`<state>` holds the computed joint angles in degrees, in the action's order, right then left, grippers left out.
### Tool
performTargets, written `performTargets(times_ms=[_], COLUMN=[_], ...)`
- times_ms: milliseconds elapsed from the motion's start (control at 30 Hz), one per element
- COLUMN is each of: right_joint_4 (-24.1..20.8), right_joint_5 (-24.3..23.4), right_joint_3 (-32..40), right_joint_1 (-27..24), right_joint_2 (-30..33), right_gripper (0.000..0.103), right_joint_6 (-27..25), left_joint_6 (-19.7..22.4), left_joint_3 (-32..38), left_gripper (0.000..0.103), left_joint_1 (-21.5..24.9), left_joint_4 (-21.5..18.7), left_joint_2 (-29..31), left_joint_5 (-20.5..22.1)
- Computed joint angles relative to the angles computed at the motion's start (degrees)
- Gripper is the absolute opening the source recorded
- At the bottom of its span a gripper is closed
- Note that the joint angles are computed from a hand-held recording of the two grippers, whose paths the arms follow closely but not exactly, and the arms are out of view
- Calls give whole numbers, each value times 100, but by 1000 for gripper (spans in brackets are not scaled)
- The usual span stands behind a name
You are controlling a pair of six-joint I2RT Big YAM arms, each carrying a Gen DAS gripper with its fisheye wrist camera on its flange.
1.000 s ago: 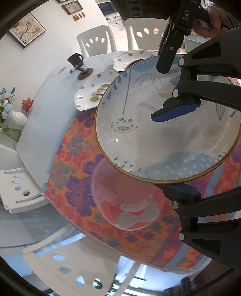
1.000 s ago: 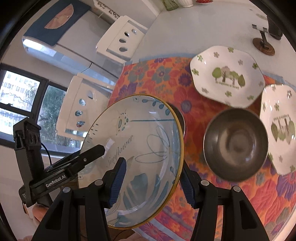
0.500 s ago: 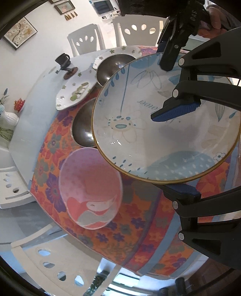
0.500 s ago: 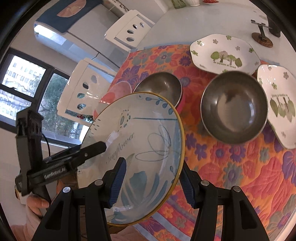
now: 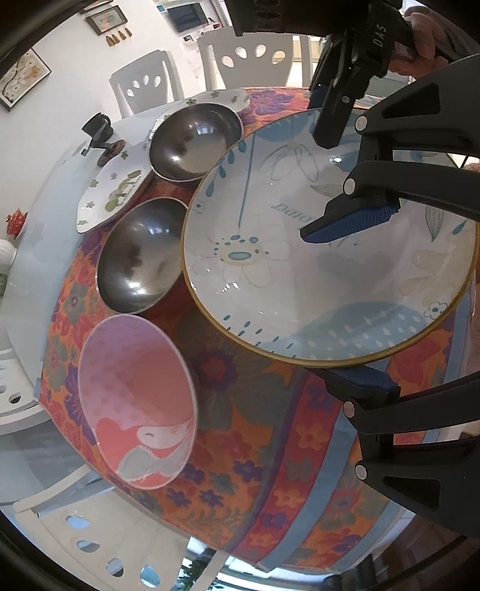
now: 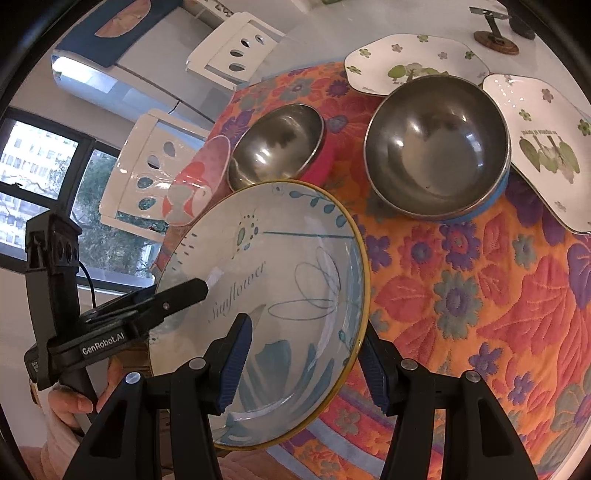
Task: Organize plates and bowls
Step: 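Lift the Sunflower plate with both grippers and carry it across the tablecloth, then lower the Sunflower plate onto the tablecloth and open both grippers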
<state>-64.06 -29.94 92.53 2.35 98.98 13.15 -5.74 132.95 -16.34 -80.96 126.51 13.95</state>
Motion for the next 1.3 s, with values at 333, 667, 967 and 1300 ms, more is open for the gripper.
performTargets(times_ms=[333,667,967,1300], right_joint_4=[-100,59,-137,-1056], right_joint_5=[222,313,610,1619], right_joint_3=[-8,-254,-178,628], right_joint_1=[50,165,349,774], right_joint_2=[165,206,461,953], right_gripper=[56,56,56,62], right_joint_6=[-179,-200,197,379], left_joint_6=[184,523,1092,1727], left_joint_3=[-332,-611,-186,654], left_gripper=[57,57,57,57], left_joint_1=[-29,-17,28,-81], left_joint_4=[129,95,-378,-1151], left_joint_2=[-60,5,383,844], left_joint_5=[-37,-173,-49,-348])
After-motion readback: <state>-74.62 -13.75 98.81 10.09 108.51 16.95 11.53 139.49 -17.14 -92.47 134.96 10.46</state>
